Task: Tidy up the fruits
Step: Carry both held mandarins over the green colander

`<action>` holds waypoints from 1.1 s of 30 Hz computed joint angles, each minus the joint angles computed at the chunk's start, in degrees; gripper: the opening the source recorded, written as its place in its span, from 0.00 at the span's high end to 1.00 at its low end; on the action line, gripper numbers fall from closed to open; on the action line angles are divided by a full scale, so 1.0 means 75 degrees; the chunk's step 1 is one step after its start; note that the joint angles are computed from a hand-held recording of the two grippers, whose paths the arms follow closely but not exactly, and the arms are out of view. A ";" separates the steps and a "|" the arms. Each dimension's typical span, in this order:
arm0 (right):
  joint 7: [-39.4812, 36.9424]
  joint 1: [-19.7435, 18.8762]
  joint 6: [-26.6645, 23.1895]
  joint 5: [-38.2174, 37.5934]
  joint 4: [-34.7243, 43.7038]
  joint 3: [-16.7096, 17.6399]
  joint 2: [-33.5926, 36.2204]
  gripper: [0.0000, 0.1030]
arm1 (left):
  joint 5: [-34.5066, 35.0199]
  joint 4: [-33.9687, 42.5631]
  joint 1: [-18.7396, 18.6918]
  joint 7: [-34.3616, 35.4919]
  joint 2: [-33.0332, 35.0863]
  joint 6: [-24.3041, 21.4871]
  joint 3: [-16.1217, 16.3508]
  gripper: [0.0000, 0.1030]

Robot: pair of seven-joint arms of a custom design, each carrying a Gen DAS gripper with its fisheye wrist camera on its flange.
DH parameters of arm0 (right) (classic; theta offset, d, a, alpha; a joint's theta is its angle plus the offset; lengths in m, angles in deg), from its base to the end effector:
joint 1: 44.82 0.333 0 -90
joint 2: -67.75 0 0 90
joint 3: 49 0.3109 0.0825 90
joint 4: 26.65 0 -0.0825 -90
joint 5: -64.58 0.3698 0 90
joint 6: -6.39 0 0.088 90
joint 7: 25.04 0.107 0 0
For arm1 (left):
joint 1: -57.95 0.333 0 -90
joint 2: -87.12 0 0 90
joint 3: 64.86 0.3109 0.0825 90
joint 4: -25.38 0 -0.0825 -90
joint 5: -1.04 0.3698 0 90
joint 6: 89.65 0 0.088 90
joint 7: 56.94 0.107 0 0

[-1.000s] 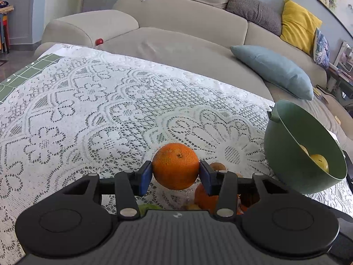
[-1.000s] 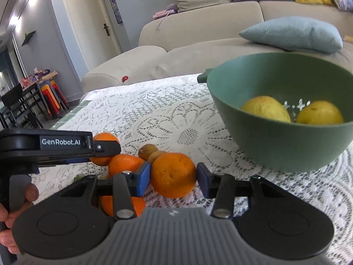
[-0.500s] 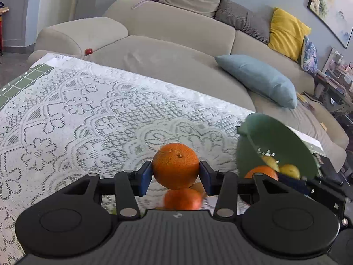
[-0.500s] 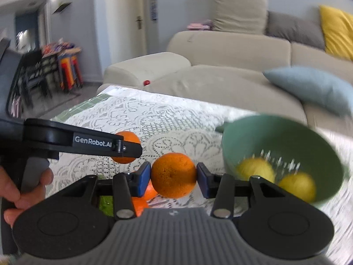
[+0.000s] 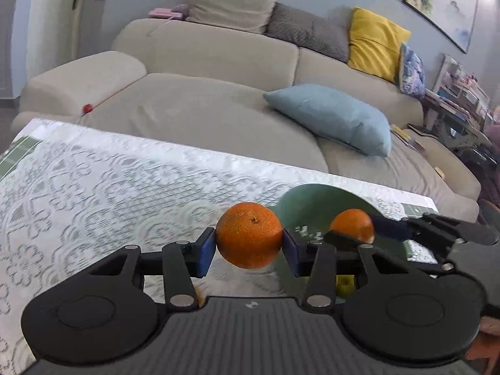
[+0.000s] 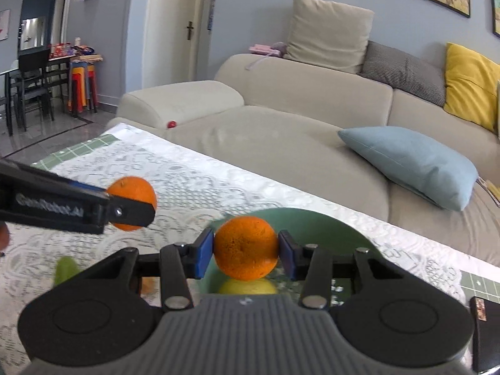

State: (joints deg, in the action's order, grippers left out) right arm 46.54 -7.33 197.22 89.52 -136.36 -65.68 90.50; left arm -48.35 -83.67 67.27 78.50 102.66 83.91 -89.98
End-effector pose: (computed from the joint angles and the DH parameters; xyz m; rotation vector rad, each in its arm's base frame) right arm 0.6194 0.2131 0.4248 -1.7888 1.3251 -0.8225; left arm 0.6315 -0.0954 0.4512 -1.6085 1.9306 -1.1611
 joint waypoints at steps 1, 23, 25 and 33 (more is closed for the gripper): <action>0.0023 -0.0129 -0.0024 0.0011 0.0000 0.0075 0.0004 0.59 | 0.0123 0.0052 -0.0079 -0.0092 0.0030 -0.0032 0.0039 0.50; 0.1221 -0.1262 -0.0675 -0.1111 0.0544 0.0460 0.0726 0.59 | 0.4467 0.2130 -0.0978 -0.3171 0.1827 -0.1425 0.0485 0.50; 0.1232 -0.1588 -0.0829 -0.1138 0.0714 0.0808 0.0795 0.59 | 0.4611 0.2325 -0.0990 -0.3374 0.1967 -0.1592 0.0506 0.50; 0.1551 -0.1553 -0.1189 -0.1602 0.1036 0.0702 0.1009 0.59 | 0.5327 0.2683 -0.1194 -0.4032 0.2287 -0.1794 0.0754 0.50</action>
